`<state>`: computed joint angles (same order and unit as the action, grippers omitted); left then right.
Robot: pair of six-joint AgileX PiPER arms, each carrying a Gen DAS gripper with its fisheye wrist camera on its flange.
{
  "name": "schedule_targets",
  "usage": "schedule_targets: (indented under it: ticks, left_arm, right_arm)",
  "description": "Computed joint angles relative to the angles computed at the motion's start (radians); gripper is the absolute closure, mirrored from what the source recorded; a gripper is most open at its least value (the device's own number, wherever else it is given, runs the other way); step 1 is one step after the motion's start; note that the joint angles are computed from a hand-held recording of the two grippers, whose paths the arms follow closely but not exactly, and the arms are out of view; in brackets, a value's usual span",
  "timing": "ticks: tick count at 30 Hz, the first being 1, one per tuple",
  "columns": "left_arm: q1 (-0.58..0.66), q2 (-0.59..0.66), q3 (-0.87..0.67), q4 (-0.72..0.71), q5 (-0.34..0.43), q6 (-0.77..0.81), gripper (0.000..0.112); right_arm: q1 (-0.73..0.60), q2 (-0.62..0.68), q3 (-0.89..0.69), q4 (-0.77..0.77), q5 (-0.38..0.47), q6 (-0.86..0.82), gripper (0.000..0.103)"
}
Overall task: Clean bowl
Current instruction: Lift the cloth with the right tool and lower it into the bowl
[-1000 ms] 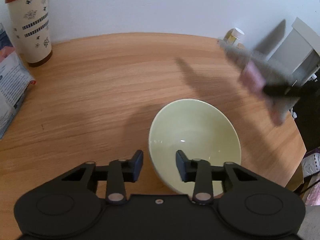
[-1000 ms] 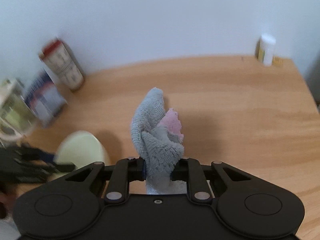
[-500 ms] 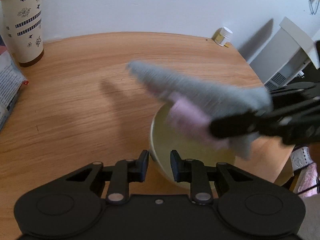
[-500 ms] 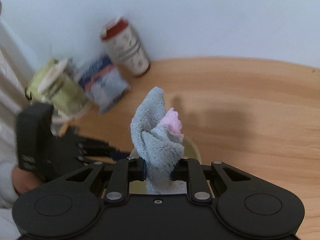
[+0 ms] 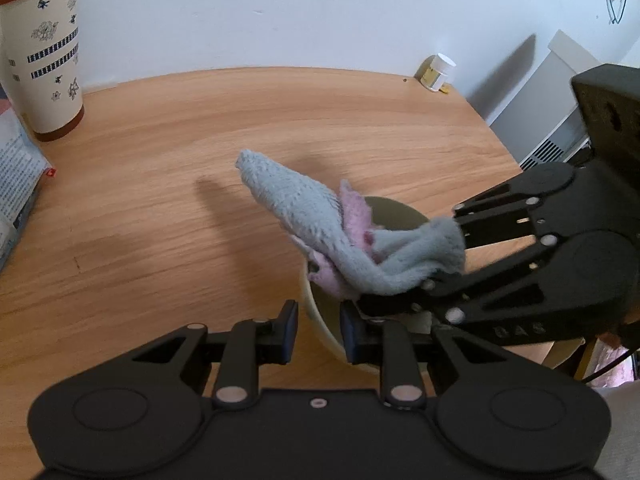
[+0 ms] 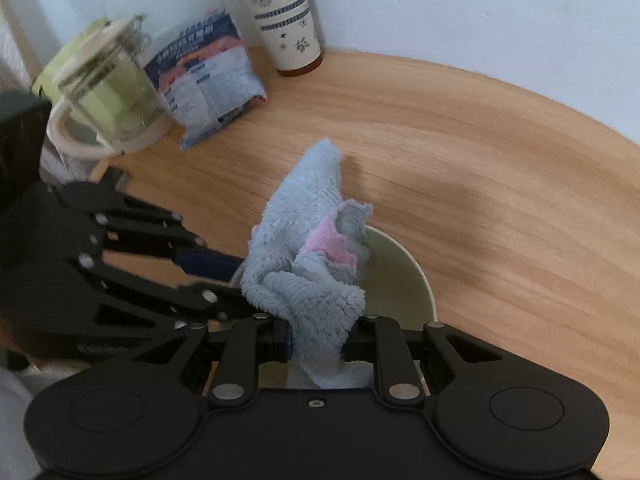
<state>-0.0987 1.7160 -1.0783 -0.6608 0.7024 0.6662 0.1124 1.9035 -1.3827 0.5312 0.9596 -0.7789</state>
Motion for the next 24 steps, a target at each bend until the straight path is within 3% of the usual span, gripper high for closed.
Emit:
schedule_targets:
  ticks: [1, 5, 7, 9, 13, 18, 24]
  left_arm:
    - [-0.001, 0.000, -0.001, -0.004, 0.002, 0.002, 0.090]
    - [-0.008, 0.000, -0.006, -0.006, 0.007, -0.004, 0.090]
    - [-0.008, -0.005, -0.006, -0.002, 0.010, -0.014, 0.090]
    - [-0.007, -0.007, -0.005, -0.002, 0.010, -0.016, 0.090]
    - [-0.007, -0.014, -0.001, 0.005, 0.013, -0.022, 0.090]
    - [-0.028, -0.004, -0.020, 0.029, 0.010, -0.066, 0.089]
    - [-0.033, 0.002, -0.028, 0.042, 0.010, -0.086, 0.089]
  right_arm:
    - [0.002, -0.006, 0.000, -0.013, 0.014, -0.011, 0.065]
    - [-0.010, -0.067, 0.012, -0.046, 0.048, -0.061, 0.050]
    - [-0.027, -0.094, 0.006, -0.039, 0.065, -0.088, 0.037]
    - [-0.047, -0.097, -0.021, -0.006, 0.088, -0.116, 0.033]
    - [-0.053, -0.038, -0.131, 0.056, 0.107, -0.063, 0.033]
    - [-0.028, 0.126, -0.304, 0.116, 0.155, 0.075, 0.033]
    - [-0.012, 0.204, -0.363, 0.143, 0.184, 0.136, 0.034]
